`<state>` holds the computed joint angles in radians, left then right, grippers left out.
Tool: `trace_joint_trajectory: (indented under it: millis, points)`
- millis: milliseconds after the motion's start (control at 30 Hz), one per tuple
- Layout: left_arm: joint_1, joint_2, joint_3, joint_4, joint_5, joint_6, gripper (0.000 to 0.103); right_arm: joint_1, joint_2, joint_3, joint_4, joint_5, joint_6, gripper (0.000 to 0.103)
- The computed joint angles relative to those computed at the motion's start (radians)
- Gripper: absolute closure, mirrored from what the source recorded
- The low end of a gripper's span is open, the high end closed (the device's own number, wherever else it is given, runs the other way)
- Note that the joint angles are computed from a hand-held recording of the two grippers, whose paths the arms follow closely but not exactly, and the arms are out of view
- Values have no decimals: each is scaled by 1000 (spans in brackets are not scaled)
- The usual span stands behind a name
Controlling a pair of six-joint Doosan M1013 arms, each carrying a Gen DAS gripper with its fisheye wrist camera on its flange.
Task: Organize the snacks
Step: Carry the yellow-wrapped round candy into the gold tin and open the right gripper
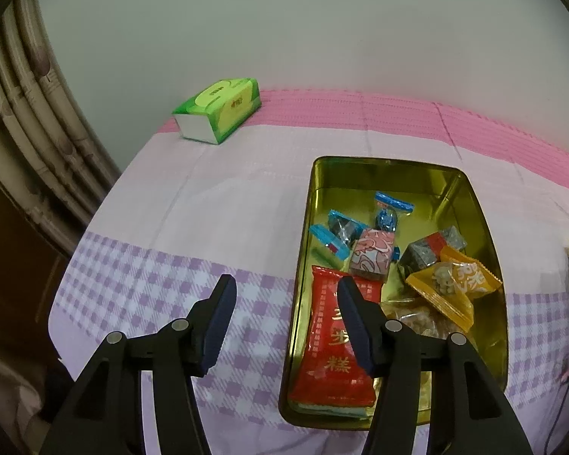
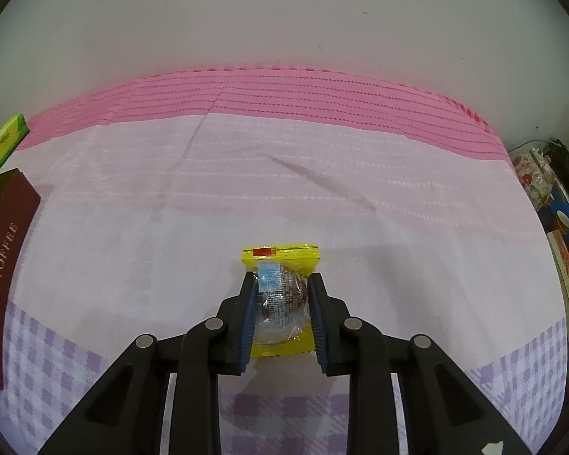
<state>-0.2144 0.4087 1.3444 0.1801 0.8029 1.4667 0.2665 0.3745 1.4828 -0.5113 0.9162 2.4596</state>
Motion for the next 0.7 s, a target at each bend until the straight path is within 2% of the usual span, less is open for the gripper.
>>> trace_joint_trajectory:
  millis: [367, 700]
  points:
    - [12, -2, -3, -15, 6, 1, 43, 23, -8, -24, 52, -8, -31, 79]
    - [24, 3, -12, -3, 17, -38, 42, 64, 7, -87, 132, -48, -136, 79]
